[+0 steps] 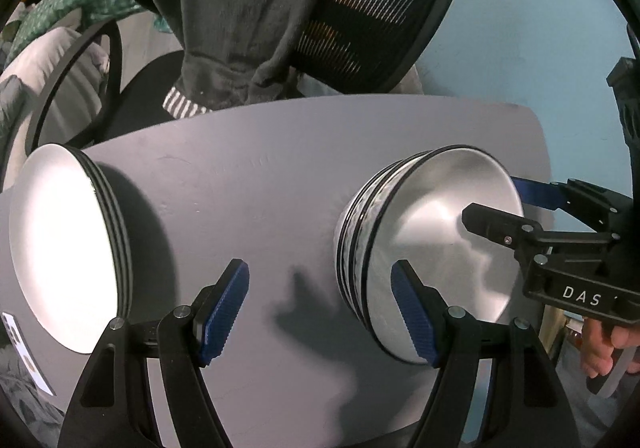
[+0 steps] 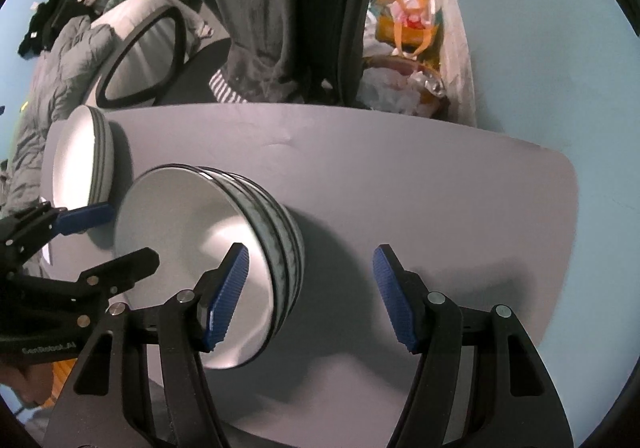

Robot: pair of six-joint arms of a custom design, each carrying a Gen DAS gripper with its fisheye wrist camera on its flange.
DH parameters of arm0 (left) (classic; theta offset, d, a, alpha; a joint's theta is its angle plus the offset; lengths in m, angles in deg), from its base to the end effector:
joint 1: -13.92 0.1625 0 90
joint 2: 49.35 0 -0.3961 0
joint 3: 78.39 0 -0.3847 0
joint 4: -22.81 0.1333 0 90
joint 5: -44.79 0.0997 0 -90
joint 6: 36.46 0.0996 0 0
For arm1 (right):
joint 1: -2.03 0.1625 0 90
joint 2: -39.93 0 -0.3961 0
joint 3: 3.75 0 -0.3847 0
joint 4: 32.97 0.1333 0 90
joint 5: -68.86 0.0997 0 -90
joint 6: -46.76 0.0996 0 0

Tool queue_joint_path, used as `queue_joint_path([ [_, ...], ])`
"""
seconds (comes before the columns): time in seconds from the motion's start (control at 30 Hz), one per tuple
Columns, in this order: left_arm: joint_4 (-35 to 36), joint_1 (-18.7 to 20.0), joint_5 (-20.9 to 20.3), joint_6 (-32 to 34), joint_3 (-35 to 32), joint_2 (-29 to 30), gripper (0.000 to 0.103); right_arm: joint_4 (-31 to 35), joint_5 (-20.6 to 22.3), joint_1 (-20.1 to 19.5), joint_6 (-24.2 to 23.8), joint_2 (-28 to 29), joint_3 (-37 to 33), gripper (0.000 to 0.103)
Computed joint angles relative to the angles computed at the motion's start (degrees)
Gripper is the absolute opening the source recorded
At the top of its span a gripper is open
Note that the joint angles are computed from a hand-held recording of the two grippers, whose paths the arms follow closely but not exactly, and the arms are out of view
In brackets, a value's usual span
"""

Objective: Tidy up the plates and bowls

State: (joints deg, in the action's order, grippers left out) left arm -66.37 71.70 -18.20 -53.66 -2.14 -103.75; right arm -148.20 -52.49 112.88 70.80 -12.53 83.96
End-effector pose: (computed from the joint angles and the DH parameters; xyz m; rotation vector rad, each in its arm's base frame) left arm -0.1931 -0.6412 0.2211 0.4543 2.5082 0.2080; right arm 0.3035 -0.5681 0.1534 -0.0083 -2.5713 0.0671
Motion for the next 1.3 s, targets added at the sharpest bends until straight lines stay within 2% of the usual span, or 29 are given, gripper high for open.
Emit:
queue_joint_path([
  [0.3,1.4,0.6,-1.3,-0.2,-1.0,1.8,0.075,0.0,3.3,-2.2,-1.7,0.6,-0.2,0.065],
  [0.4,1.5,0.9,-2.0,-0.3,-1.3,2.2,0.075,-0.6,4.6,-2.5,-2.3,0.7,-0.1,0.062],
  [0.77,1.3,2.5,-7.5,-1.2,-3.0,3.5,0.074,-0.2,8.5,-3.2,-4.1,1.6,-1.4,0.041],
  [0.83,1.2,2.9,-9.5,-0.7,-3.3,3.5,0.067,0.1,9.0,-3.3,-4.2,1.6,-1.5,0.038],
  [0.9,1.5,3.2,-11.3,-0.7,-3.9,3.8,0.053,0.2,9.3,-3.3,-4.4,1.8,-1.7,0.034],
  [0.97,1.5,3.0,-11.8,-0.3,-4.0,3.9,0.045,0.6,9.7,-3.4,-4.1,1.8,-1.7,0.033],
  [1.1,1.9,2.1,-10.1,0.4,-4.0,4.0,0.042,0.9,11.0,-3.6,-3.8,1.9,-1.7,0.032],
  [1.3,2.9,2.5,-10.4,0.1,-5.0,3.9,0.034,1.0,9.6,-2.9,-2.1,2.1,-1.8,0.030],
])
